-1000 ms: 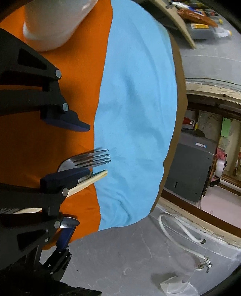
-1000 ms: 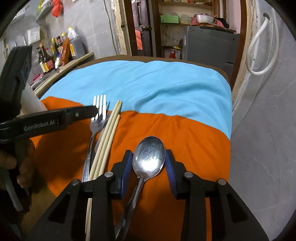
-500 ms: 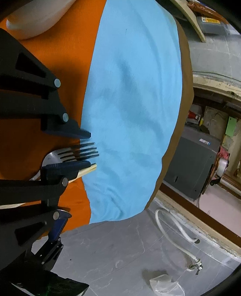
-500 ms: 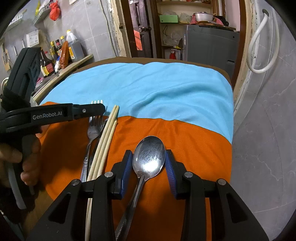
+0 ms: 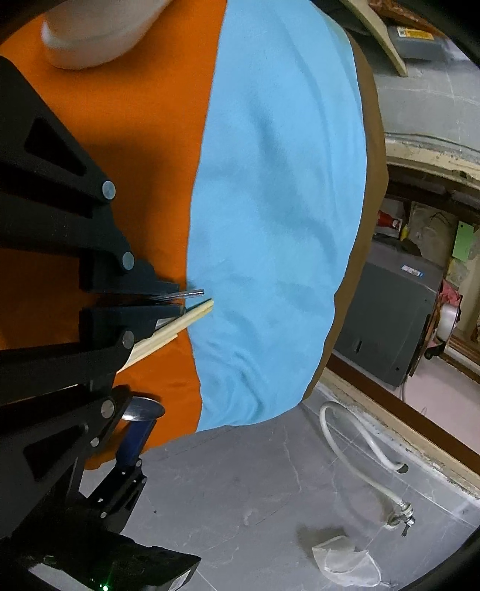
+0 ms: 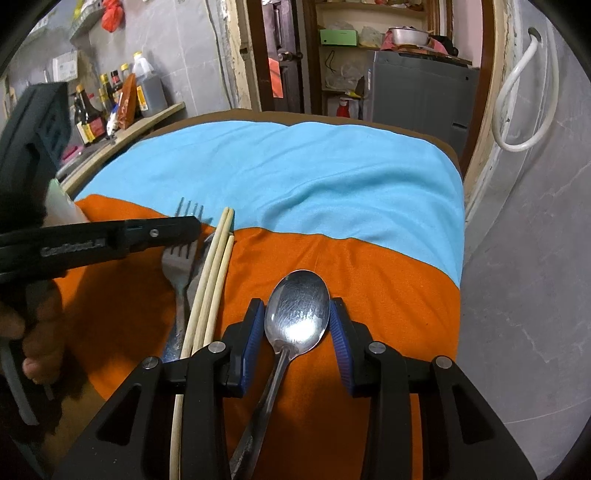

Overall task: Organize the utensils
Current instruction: 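Grasp the silver spoon with the right tool while the left tool grasps the silver fork, then lift the spoon and fork with both tools and carry them over the caddy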

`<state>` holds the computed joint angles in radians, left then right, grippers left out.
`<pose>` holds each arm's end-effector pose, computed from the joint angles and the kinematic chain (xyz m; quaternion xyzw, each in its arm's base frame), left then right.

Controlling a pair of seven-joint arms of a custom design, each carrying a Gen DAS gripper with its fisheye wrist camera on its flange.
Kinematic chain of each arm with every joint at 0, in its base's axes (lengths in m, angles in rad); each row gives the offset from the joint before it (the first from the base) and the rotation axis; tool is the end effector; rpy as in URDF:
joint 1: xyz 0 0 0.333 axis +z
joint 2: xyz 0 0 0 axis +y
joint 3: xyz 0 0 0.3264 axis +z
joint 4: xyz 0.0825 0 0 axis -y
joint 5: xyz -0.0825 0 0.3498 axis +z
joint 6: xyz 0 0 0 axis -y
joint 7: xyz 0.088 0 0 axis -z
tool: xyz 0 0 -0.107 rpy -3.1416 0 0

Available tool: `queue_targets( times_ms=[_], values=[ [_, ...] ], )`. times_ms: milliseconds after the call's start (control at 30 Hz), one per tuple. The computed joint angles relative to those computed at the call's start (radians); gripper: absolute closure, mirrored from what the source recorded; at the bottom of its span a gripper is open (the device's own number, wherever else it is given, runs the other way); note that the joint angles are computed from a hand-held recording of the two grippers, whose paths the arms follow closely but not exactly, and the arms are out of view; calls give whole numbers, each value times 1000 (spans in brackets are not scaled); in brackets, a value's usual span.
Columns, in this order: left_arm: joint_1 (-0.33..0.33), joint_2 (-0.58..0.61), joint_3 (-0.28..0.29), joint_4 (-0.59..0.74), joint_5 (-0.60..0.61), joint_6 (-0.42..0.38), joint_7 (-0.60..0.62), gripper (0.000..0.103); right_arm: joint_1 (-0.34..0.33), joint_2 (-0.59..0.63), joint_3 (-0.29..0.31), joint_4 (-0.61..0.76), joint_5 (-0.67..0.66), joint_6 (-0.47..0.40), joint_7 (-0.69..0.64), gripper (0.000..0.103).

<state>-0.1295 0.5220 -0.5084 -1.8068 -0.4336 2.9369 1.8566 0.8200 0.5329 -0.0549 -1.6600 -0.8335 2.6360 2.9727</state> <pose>0.5844 -0.3344 0.3820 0.5206 -0.7704 0.3681 0.0034 0.4802 0.4956 0.3697 -0.6748 0.6531 -0.2103 0.2718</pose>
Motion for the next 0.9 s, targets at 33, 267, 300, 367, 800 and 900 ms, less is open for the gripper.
queue_targets(
  times_ms=[33,267,300,367,800,900],
  values=[
    [-2,-6,1,-7,-2,8,-5,101,1,4,4,9,7,-17,-15,67],
    [36,-69,-43,-116,-6,146,0,101,5,25,11,50,46,-62,-63,59],
    [49,-76,-57,-129,-1,158,1,101,8,23,8,49,44,-66,-58,61],
    [50,-87,-59,-152,21,191,-13,101,12,20,3,45,40,-72,-41,68],
    [134,-160,-149,-307,166,451,-111,103,101,-76,-81,-72,-307,-15,350,71],
    [83,-192,-92,-348,189,520,-127,103,129,-100,-86,-86,-462,-44,474,71]
  ],
)
